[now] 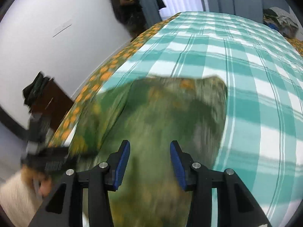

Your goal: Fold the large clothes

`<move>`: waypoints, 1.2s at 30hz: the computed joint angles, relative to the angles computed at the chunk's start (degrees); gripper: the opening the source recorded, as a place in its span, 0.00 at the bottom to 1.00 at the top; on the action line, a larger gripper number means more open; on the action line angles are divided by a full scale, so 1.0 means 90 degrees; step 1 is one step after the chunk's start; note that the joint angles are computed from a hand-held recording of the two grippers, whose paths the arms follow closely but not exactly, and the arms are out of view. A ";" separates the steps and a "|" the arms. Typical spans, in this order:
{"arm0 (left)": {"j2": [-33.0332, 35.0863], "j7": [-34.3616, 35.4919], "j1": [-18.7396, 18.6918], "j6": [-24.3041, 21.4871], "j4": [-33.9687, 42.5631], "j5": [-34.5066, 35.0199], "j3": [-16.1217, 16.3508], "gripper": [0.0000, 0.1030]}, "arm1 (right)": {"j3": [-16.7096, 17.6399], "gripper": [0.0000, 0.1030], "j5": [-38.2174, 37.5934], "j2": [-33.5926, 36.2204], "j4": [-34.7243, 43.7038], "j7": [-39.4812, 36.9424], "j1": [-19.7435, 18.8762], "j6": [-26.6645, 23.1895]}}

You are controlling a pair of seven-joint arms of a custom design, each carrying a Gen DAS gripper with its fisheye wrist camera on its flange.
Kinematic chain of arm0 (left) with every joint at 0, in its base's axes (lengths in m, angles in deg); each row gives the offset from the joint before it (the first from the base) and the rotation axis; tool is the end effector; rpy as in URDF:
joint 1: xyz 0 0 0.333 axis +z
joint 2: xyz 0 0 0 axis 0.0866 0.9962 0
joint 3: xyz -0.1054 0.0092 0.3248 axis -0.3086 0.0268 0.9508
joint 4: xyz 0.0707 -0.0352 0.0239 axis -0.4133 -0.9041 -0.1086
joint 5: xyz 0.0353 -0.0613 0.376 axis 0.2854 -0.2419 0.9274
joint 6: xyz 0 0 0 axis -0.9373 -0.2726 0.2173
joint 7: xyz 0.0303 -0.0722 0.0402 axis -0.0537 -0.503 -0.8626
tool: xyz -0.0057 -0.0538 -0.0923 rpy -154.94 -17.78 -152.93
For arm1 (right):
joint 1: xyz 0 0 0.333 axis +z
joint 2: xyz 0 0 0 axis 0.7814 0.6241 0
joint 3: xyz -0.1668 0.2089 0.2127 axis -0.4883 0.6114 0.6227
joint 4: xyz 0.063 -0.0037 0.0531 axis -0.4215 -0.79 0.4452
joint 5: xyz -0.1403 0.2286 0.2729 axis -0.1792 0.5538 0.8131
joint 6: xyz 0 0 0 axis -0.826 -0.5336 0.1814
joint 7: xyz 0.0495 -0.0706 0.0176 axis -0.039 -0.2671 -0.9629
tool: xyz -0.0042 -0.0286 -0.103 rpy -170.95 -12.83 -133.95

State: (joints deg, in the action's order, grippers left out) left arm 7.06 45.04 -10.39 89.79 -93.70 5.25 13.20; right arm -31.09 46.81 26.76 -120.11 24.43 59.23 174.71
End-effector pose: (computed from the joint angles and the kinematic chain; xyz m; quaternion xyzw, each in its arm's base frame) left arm 0.4517 -0.2005 0.4853 0.5035 -0.8000 0.3112 0.0983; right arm 0.4288 0.0824 0.5478 -0.6049 0.7314 -0.1017 0.2981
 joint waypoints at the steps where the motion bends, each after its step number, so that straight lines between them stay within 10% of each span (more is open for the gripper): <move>1: -0.0016 0.0045 0.0001 0.0004 -0.0036 -0.0048 0.0016 0.45 | -0.0048 0.44 0.0065 0.0368 0.0190 0.0003 0.0014 -0.0001; 10: -0.0019 0.0111 0.0035 0.0020 -0.0118 -0.0164 0.0030 0.44 | 0.0080 0.44 -0.1015 0.1205 0.0495 0.0556 -0.0014 -0.0370; 15: -0.0052 0.0009 0.0013 0.0077 -0.0123 -0.0072 -0.0001 0.44 | 0.0437 0.44 -0.1675 0.0026 -0.0188 0.0802 0.0017 -0.0360; 24: -0.0007 -0.0099 -0.0044 0.0107 -0.0069 -0.0058 -0.0014 0.45 | 0.0741 0.44 -0.0492 -0.2548 -0.1751 0.0866 0.0763 -0.0610; 36: -0.0032 -0.0502 -0.0125 0.0221 -0.0037 0.0239 -0.0065 0.47 | 0.1090 0.45 -0.0928 -0.1729 -0.1660 0.1053 0.0563 -0.0529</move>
